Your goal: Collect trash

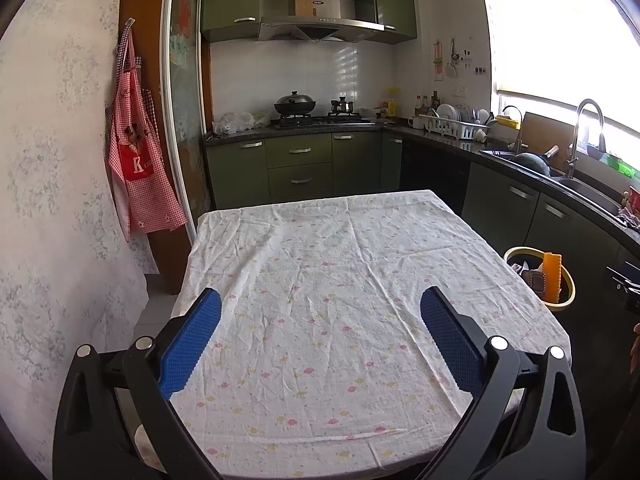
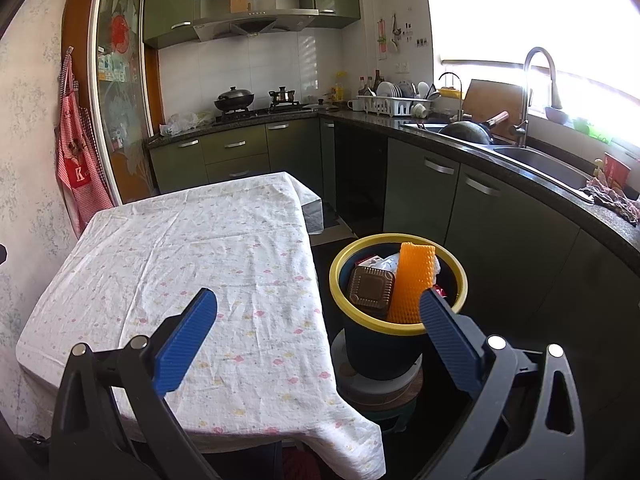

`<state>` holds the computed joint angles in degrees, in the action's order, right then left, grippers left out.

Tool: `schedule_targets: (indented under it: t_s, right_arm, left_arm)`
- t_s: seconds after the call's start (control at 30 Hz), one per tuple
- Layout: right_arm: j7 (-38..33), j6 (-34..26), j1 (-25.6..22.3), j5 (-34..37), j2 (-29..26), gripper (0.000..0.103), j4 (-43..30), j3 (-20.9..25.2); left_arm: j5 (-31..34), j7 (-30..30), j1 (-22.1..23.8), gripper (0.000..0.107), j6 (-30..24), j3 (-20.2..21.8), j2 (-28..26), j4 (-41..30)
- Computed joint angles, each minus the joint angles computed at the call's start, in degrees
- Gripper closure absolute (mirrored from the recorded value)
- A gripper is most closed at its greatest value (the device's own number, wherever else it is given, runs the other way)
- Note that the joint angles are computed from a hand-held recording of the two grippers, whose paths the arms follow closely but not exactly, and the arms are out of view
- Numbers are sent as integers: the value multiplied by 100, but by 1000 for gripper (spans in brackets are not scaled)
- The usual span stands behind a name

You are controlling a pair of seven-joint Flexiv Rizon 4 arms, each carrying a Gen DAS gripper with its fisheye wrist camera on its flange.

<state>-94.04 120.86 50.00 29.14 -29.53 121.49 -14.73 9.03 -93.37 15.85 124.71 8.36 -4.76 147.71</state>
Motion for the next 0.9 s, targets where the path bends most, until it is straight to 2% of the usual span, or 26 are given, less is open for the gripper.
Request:
schedule_targets:
  t_s: [0.9]
  right_arm:
    - [64, 4, -130, -90, -38, 7, -47, 102]
  left_arm:
    - [229, -35, 69, 8, -226, -24, 27, -93]
